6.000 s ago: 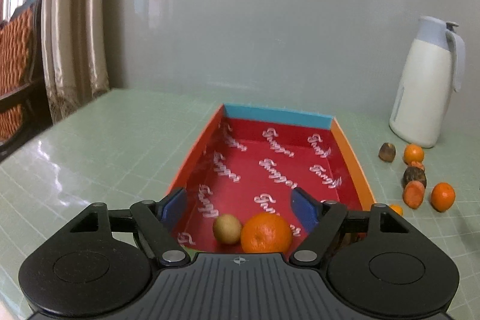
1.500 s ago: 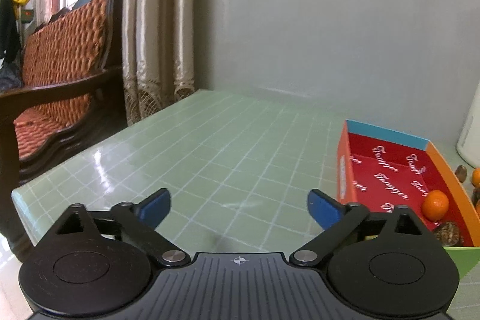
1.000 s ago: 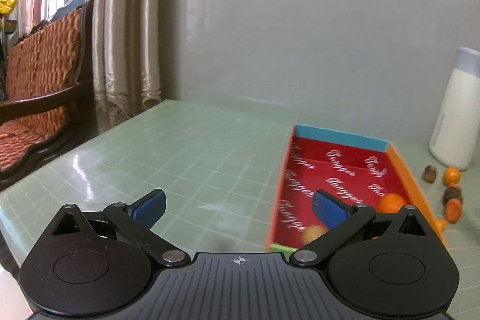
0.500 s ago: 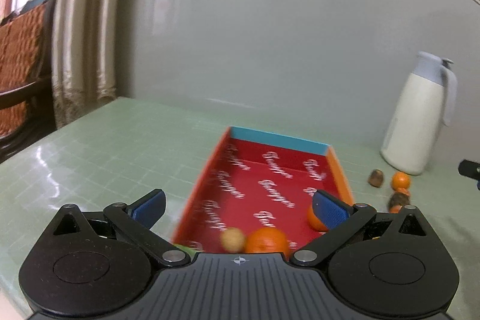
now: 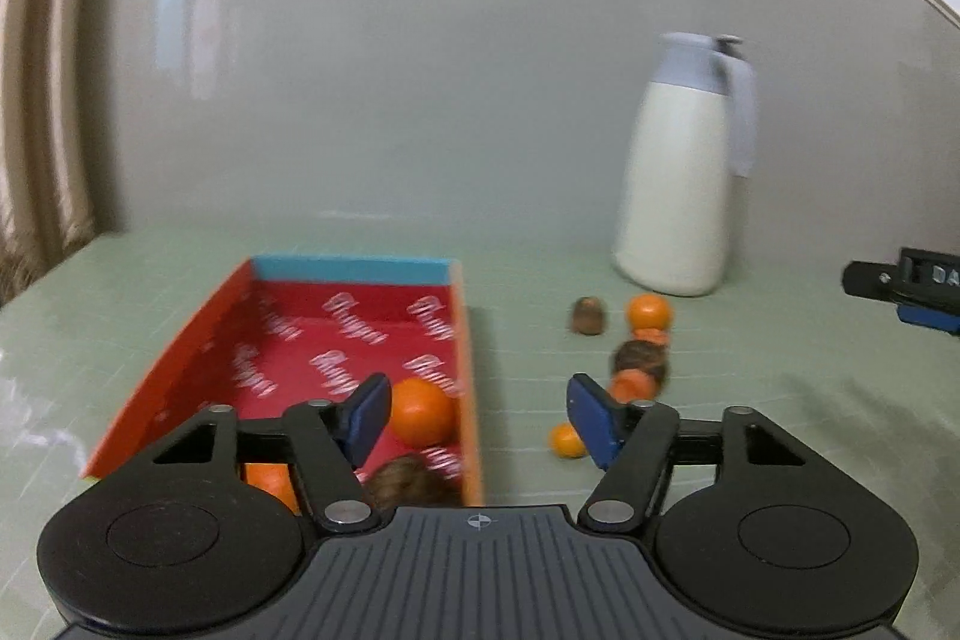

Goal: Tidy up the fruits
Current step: 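Reach the left tool to the small orange on the table and close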

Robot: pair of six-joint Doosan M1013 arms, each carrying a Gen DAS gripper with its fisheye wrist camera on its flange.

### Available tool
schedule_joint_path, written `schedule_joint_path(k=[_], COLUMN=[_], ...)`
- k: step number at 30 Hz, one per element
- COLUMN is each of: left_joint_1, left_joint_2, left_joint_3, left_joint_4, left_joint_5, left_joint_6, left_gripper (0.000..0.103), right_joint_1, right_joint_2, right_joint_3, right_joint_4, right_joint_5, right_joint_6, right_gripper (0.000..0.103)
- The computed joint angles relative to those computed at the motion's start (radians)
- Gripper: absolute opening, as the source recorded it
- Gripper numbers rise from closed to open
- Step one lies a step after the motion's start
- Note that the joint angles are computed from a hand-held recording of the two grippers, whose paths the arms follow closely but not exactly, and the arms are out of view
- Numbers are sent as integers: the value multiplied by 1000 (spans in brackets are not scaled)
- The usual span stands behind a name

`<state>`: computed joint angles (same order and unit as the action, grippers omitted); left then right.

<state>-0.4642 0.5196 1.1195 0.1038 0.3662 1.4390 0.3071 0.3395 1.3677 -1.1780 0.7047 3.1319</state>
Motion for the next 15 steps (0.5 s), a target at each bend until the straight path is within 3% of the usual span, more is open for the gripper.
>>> schedule_joint_path(k=[6, 10, 15], left_joint_1=[-37, -56, -55], left_joint_2=[25, 53, 82], left_joint_3=[-32, -64, -103], left_joint_4=[-32, 57, 56], left_joint_5=[37, 76, 130], left_joint_6=[71, -28, -56], left_gripper=[64, 64, 64], right_joint_1=[-15, -23, -31], right_joint_2=[-22, -34, -39], right_joint_3=[36, 55, 64], right_joint_4=[-14, -11, -1], right_joint_5=[19, 31, 56], right_joint_6=[21, 30, 24], right_gripper=[70, 71, 71])
